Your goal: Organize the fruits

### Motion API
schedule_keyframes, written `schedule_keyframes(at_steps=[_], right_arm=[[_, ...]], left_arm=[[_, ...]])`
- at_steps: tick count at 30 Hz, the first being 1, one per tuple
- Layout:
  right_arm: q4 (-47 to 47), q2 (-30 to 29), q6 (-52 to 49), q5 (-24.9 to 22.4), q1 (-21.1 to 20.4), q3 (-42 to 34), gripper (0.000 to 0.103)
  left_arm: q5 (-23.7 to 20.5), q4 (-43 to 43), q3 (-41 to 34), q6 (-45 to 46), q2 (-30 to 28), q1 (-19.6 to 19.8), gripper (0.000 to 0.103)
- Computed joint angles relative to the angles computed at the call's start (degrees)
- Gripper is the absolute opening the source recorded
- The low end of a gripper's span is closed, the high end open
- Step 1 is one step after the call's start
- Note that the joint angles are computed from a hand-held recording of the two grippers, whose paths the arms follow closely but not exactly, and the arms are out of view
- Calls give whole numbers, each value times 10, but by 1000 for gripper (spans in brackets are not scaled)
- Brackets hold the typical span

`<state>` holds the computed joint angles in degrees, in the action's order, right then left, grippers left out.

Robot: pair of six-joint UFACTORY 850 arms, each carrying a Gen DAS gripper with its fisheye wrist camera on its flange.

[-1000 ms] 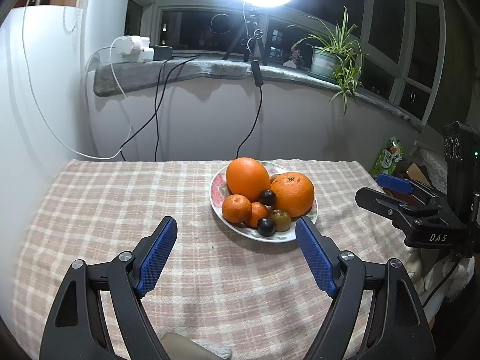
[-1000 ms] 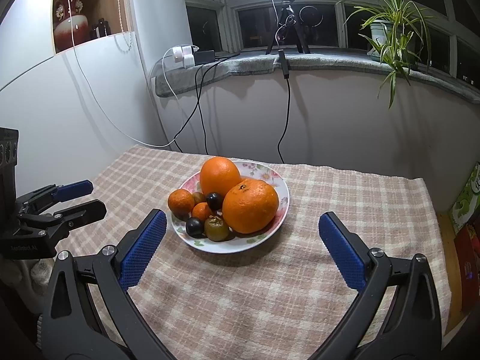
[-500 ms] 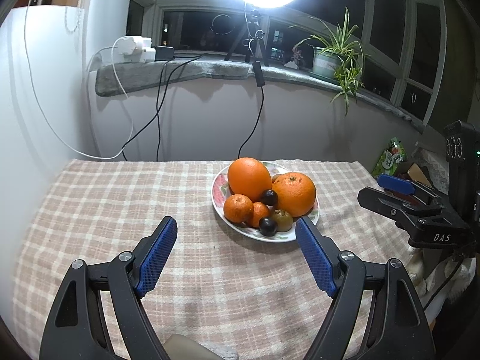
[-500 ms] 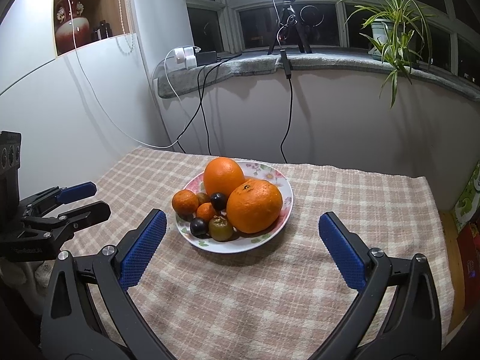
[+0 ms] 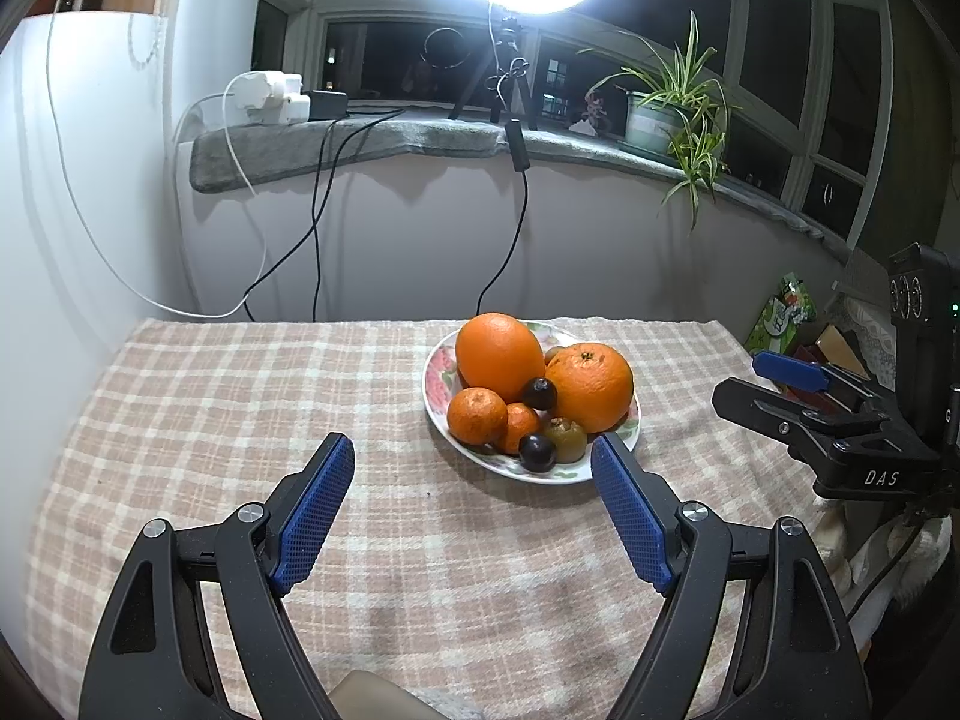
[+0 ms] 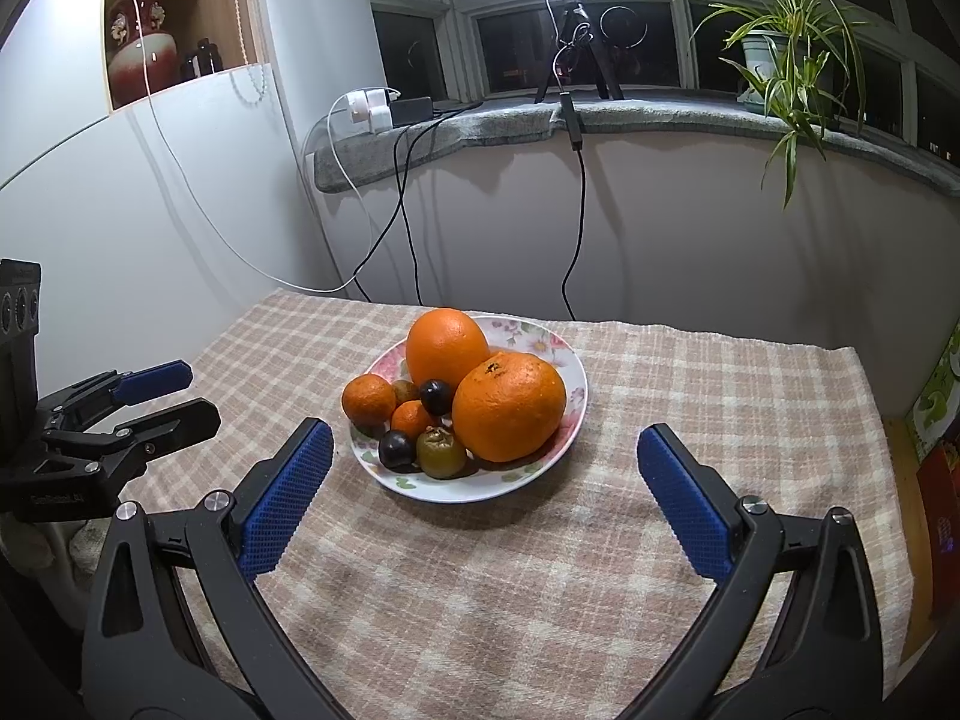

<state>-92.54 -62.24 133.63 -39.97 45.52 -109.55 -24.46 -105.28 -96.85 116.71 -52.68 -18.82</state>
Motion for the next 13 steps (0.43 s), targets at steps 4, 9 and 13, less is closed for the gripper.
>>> schedule_keyframes(at_steps=[4, 9, 13], right_arm=[[1, -1, -1, 0, 0, -2, 103], [2, -1, 0, 0, 0, -1, 103], [5, -3, -1, 0, -2, -2, 103]], left_arm=[[-1, -13, 2, 17, 1, 0, 81], [-9, -31, 5, 41, 0, 0, 81], [-7, -27, 4, 39, 0, 0, 81]])
